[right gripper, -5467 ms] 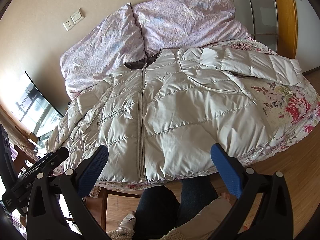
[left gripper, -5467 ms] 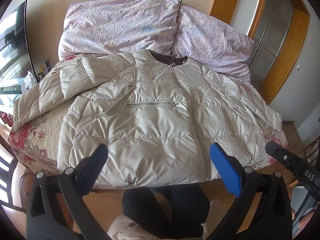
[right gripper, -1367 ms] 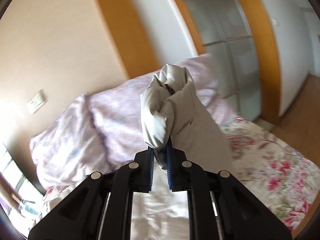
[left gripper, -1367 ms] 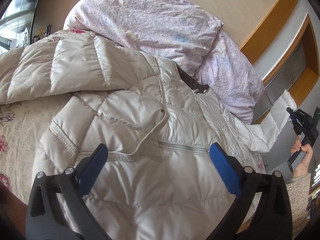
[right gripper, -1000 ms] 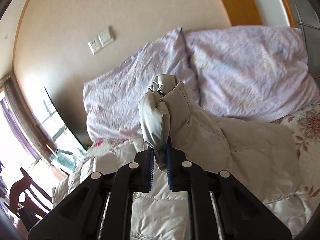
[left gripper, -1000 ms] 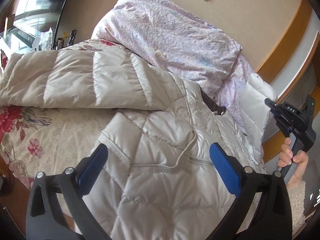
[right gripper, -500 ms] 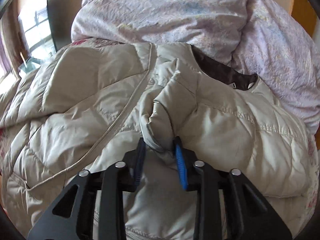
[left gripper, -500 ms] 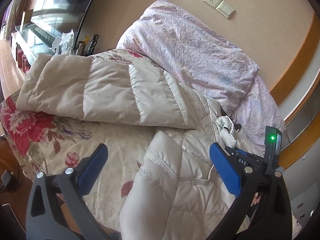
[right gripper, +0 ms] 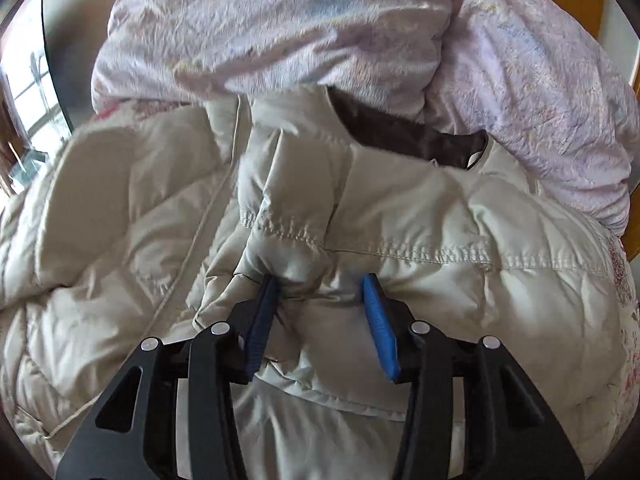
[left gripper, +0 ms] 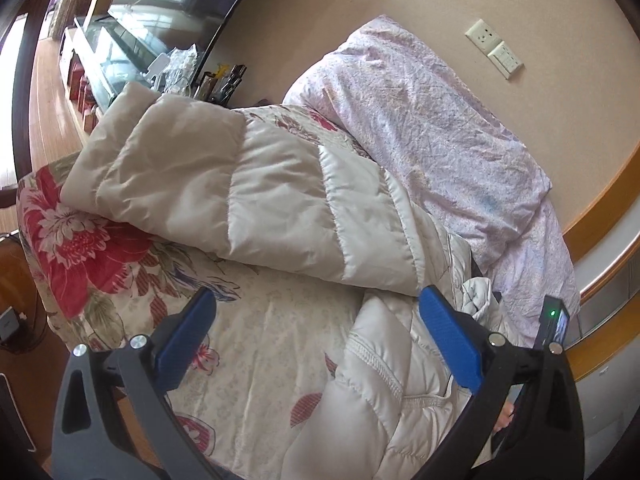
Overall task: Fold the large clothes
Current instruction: 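Grasp the other sleeve cuff with the left gripper while the right gripper pins the jacket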
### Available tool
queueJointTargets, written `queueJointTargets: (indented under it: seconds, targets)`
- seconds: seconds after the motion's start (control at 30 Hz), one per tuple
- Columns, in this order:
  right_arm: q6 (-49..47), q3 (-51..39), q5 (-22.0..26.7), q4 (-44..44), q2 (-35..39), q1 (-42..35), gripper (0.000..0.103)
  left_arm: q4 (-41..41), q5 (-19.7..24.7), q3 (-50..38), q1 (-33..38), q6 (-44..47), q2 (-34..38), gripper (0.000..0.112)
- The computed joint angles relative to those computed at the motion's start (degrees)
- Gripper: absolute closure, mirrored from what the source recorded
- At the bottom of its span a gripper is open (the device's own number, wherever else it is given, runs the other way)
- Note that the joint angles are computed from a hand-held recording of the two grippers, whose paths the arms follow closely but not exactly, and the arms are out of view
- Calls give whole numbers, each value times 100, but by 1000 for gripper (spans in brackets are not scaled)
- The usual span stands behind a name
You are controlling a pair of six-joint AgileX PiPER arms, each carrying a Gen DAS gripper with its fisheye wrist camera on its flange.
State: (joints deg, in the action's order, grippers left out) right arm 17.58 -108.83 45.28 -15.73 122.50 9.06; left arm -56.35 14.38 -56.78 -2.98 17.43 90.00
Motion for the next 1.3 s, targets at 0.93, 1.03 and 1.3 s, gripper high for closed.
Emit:
queueJointTargets:
  seconds: [0.93,1.03,1.3]
  targets:
    - [-874,1113,-1411,1659,-383,-493,51,-1555,542,-449,1595,-640,957,76]
    - [-944,1122,-1423,1744,-383,-514,51,-756,650,-687,1644,-1266,1083,92]
    - [-685,1020,-1307,1372,-334,-432,51,2592,948,-1771,1258,-3761,1040,103]
